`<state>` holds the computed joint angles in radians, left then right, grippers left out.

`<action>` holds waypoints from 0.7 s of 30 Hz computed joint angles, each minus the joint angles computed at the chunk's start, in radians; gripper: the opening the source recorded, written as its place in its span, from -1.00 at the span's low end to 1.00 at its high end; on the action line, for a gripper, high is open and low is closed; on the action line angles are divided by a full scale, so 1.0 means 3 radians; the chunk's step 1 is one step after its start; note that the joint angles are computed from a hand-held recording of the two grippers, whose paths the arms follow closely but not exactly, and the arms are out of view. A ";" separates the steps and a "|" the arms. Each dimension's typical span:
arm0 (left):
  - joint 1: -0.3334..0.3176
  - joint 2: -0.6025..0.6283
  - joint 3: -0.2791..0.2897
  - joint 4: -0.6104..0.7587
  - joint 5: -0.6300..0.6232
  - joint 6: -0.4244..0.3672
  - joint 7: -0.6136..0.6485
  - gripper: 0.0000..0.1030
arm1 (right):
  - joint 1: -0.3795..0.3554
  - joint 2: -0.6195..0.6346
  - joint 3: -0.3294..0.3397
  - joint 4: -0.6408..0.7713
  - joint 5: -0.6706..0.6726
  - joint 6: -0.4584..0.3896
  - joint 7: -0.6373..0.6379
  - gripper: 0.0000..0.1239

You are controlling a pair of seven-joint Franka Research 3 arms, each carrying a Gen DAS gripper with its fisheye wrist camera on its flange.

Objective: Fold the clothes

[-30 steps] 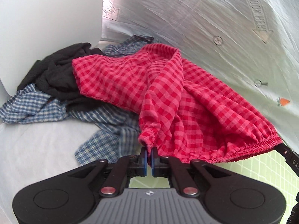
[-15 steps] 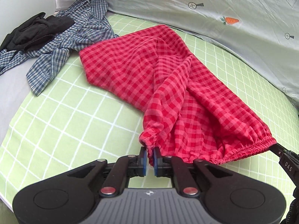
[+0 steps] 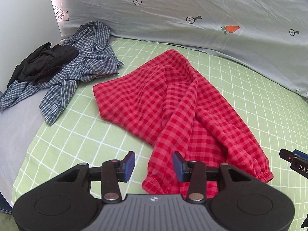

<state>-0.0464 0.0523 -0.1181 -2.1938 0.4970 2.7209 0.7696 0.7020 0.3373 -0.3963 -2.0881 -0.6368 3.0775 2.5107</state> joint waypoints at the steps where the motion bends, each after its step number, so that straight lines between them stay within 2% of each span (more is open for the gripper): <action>1: 0.0012 0.0079 -0.0003 0.0061 -0.0100 0.0007 0.0084 -0.13 | -0.0211 0.0061 0.0236 0.0064 0.0175 0.0008 -0.0219 -0.21; 3: 0.0052 0.0246 -0.0023 0.0186 -0.0380 0.0048 0.0324 -0.13 | -0.0654 0.0223 0.0752 0.0250 0.0589 -0.0059 -0.0774 -0.22; 6: 0.0165 0.0542 -0.0126 0.0419 -0.0941 0.0117 0.0896 -0.13 | -0.1229 0.0519 0.1454 0.0605 0.1141 -0.0258 -0.1504 -0.21; 8: 0.0214 0.0731 -0.0172 0.0604 -0.1156 0.0091 0.1122 -0.13 | -0.1344 0.0718 0.1624 0.0847 0.1333 -0.0368 -0.1755 -0.20; 10: 0.0253 0.0886 -0.0215 0.0771 -0.1300 0.0043 0.1329 -0.18 | -0.1227 0.0861 0.1518 0.1038 0.1301 -0.0368 -0.1855 -0.16; 11: 0.0269 0.0922 -0.0237 0.0804 -0.1356 0.0043 0.1419 -0.29 | -0.1232 0.0892 0.1536 0.1097 0.1314 -0.0411 -0.1981 -0.15; 12: 0.0282 0.0955 -0.0256 0.0835 -0.1409 0.0042 0.1502 -0.39 | -0.1240 0.0922 0.1558 0.1156 0.1329 -0.0457 -0.2112 -0.22; 13: 0.0261 0.0961 -0.0234 0.0837 -0.1425 0.0039 0.1477 -0.60 | -0.1251 0.0918 0.1572 0.1147 0.1364 -0.0443 -0.2200 -0.30; 14: 0.0242 0.0965 -0.0214 0.0838 -0.1437 0.0037 0.1447 -0.71 | -0.1262 0.0911 0.1587 0.1132 0.1401 -0.0423 -0.2286 -0.66; 15: 0.0208 0.0947 -0.0178 0.0805 -0.1418 0.0063 0.1374 -0.73 | -0.1264 0.0873 0.1574 0.1069 0.1449 -0.0387 -0.2320 -0.99; 18: 0.0125 0.0857 -0.0086 0.0676 -0.1322 0.0144 0.1146 -0.88 | -0.1108 0.0738 0.1341 0.0839 0.1565 -0.0266 -0.2201 -0.99; 21: 0.0023 0.0698 0.0036 0.0483 -0.1095 0.0265 0.0812 -0.91 | -0.0684 0.0527 0.0769 0.0498 0.1563 -0.0162 -0.1850 -1.00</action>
<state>-0.0395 0.2618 -0.1073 -2.0488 0.1684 2.8002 1.0132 0.4967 0.4955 -0.1656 -1.9387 -0.1677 3.0289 1.9555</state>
